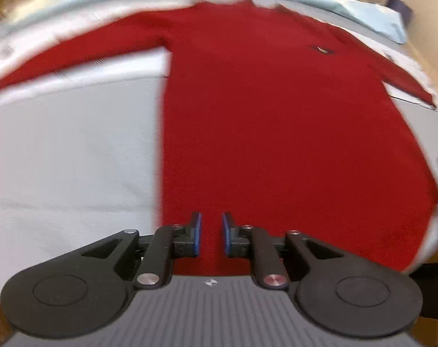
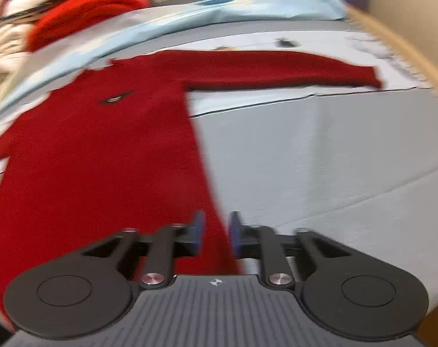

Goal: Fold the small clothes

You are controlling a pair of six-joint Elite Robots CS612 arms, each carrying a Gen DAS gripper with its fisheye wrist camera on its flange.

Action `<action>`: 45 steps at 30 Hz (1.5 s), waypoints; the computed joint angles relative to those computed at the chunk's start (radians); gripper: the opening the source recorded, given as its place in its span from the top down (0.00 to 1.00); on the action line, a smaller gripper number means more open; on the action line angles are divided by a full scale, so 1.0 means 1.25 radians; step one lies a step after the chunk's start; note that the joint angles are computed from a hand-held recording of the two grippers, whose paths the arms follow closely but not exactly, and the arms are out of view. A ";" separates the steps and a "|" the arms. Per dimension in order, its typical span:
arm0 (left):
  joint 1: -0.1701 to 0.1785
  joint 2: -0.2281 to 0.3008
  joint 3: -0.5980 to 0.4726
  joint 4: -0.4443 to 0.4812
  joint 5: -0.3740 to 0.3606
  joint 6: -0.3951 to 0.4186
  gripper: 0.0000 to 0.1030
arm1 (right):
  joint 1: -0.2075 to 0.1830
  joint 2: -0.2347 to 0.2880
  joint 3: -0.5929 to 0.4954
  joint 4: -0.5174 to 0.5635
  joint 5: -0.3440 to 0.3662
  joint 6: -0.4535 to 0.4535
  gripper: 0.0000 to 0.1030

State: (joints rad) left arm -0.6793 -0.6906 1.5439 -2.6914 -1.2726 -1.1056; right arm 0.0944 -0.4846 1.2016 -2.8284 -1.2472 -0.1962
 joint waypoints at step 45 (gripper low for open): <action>-0.074 0.021 -0.101 -0.025 0.402 0.030 0.34 | -0.001 0.027 -0.064 -0.319 0.057 0.250 0.59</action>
State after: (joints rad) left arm -0.7722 -0.6649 1.4180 -2.7225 -0.7699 -1.0675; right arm 0.0936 -0.4512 1.1209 -3.2274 -1.1765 0.1157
